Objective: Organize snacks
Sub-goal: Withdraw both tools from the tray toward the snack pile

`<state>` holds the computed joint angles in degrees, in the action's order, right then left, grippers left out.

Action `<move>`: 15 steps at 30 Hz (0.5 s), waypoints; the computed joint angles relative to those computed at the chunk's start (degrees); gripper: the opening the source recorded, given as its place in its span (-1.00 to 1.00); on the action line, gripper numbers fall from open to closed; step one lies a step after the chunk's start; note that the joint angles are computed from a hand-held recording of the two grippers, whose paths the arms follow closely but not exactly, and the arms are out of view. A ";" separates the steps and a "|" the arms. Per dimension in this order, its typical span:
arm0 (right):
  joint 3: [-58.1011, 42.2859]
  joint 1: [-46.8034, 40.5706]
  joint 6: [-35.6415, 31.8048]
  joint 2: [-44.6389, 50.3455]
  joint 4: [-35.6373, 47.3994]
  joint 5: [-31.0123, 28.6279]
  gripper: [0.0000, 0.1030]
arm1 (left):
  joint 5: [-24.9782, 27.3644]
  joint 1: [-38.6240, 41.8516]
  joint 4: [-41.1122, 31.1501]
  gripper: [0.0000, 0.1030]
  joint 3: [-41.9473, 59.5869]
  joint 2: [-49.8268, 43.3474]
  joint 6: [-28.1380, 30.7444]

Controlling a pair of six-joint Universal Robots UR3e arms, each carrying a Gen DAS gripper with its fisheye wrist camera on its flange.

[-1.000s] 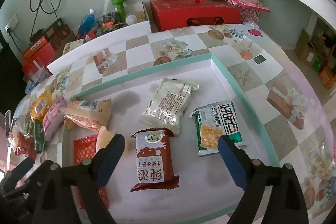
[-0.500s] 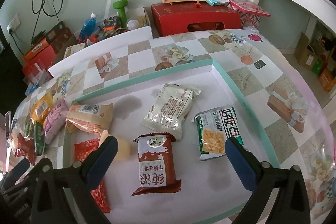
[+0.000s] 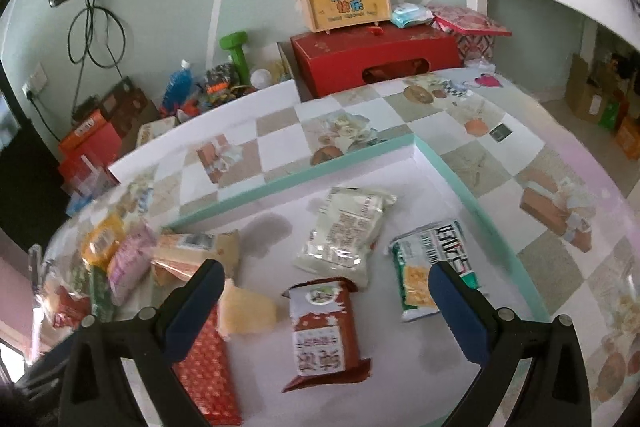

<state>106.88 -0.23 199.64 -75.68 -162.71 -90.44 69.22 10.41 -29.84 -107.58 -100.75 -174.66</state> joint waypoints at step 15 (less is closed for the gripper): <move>-3.64 3.29 -0.16 4.44 -7.48 -4.36 1.00 | 6.45 -1.72 6.31 0.92 7.22 -5.21 1.85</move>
<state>103.24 3.06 199.48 -71.24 -170.19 -94.80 75.67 8.69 -23.54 -100.36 -105.95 -172.82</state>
